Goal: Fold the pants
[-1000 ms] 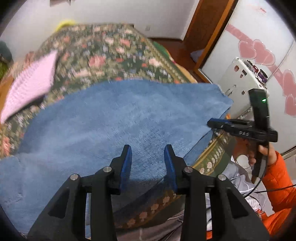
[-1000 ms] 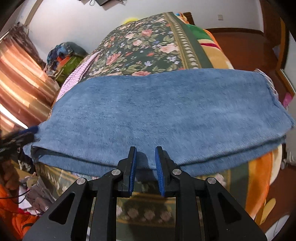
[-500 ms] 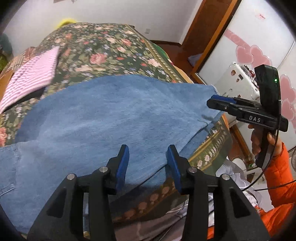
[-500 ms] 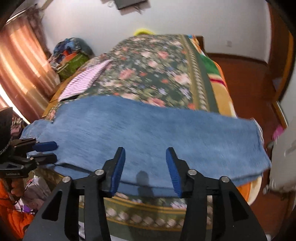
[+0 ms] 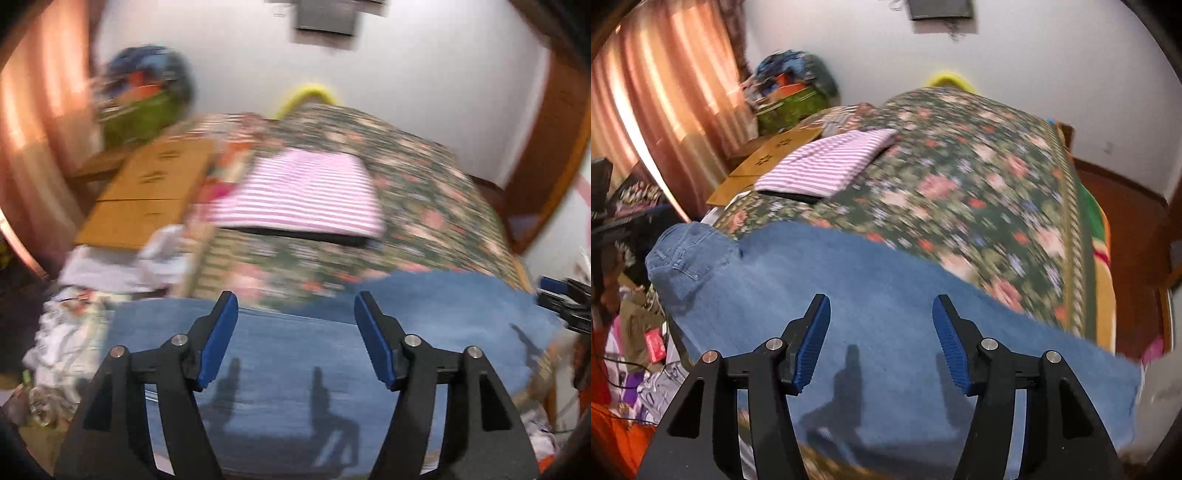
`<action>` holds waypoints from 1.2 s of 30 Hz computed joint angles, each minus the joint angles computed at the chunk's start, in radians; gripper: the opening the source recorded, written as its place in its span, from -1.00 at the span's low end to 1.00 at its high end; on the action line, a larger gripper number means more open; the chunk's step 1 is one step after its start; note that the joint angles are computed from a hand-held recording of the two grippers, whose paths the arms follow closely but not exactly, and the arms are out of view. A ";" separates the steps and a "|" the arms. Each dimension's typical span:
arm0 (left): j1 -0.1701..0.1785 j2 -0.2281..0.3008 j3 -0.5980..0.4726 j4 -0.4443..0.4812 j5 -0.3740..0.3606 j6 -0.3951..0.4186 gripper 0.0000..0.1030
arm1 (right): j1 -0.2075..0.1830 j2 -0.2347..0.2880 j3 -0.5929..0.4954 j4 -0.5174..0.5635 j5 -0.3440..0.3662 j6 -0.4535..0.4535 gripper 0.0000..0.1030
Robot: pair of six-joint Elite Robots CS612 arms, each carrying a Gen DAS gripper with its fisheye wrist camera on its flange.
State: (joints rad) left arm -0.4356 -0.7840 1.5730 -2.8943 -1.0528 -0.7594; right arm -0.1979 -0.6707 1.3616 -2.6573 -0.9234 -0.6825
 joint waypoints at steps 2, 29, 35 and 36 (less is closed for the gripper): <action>0.026 -0.019 0.034 0.029 0.031 -0.050 0.34 | 0.025 0.003 -0.022 0.022 -0.003 -0.038 0.07; 0.180 0.038 0.122 -0.089 -0.323 -0.105 -0.70 | 0.241 0.225 -0.485 0.733 -0.211 -0.398 -0.35; 0.155 0.010 0.119 -0.086 -0.210 -0.073 -0.95 | 0.223 0.167 -0.365 0.569 -0.138 -0.403 -0.68; 0.152 0.005 0.118 -0.092 -0.193 -0.063 -0.95 | 0.221 0.163 -0.352 0.532 -0.125 -0.399 -0.76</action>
